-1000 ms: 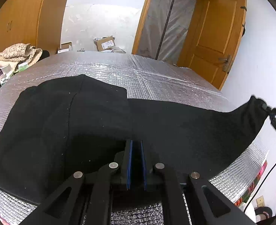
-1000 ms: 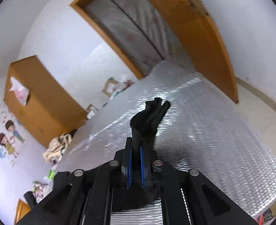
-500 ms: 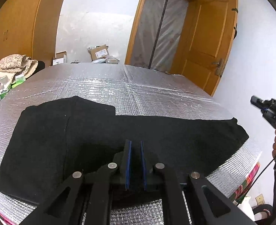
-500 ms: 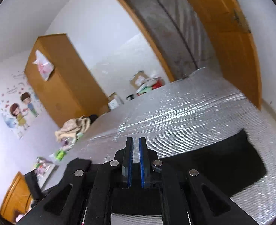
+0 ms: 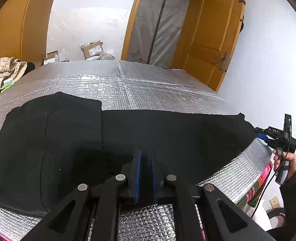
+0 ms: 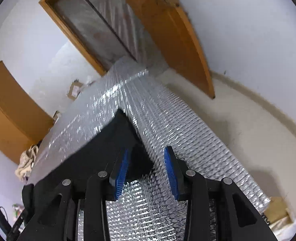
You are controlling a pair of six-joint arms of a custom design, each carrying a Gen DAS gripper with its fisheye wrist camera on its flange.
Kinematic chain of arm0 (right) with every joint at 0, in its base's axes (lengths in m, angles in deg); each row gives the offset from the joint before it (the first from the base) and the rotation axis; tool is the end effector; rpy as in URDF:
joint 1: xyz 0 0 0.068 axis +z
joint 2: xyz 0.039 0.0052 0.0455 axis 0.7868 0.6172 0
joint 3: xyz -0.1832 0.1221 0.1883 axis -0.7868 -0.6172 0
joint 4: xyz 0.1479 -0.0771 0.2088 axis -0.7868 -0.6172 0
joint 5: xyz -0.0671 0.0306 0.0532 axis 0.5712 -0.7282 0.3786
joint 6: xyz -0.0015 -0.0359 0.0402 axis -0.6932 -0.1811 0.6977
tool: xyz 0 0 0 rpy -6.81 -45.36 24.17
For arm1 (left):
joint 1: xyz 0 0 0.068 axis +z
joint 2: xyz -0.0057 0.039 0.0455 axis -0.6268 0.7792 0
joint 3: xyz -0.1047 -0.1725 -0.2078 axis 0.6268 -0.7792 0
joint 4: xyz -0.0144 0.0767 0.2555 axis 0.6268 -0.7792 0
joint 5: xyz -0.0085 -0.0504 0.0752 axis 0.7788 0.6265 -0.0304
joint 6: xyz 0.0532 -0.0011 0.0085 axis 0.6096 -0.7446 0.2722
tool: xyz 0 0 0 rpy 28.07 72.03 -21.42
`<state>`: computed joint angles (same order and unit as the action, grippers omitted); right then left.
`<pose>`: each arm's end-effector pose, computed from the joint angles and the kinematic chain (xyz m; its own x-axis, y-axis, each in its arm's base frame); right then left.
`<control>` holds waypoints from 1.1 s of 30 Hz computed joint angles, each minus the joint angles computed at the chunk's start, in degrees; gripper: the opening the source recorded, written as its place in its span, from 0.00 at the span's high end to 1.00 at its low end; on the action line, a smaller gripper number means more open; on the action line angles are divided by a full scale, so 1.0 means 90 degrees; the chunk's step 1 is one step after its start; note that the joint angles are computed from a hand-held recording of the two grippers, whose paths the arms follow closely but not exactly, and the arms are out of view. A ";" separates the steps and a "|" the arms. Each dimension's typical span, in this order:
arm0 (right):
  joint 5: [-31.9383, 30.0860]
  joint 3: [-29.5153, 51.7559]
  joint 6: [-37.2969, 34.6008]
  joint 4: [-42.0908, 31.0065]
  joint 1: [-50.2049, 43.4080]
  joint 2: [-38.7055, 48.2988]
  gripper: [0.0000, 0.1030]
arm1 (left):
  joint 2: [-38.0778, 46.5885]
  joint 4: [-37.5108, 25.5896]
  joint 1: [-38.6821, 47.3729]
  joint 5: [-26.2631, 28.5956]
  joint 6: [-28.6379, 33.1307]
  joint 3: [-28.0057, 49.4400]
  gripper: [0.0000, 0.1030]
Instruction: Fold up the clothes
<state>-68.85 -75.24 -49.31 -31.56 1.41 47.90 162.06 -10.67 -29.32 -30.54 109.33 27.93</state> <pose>0.1331 -0.1353 0.0823 -0.2904 0.7227 -0.6272 0.5616 0.6594 0.4998 0.3485 0.0334 0.0820 -0.5866 0.2666 -0.7648 0.6314 0.7420 -0.2256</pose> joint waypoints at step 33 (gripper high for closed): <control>0.0571 0.0756 0.0979 -0.1506 0.3423 -0.2533 0.91 | -0.0171 -0.0041 0.0193 0.0134 -0.0077 0.0075 0.91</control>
<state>-63.71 -68.43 -40.50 -45.12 32.22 25.10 160.52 -11.03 -27.58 -29.33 108.63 28.60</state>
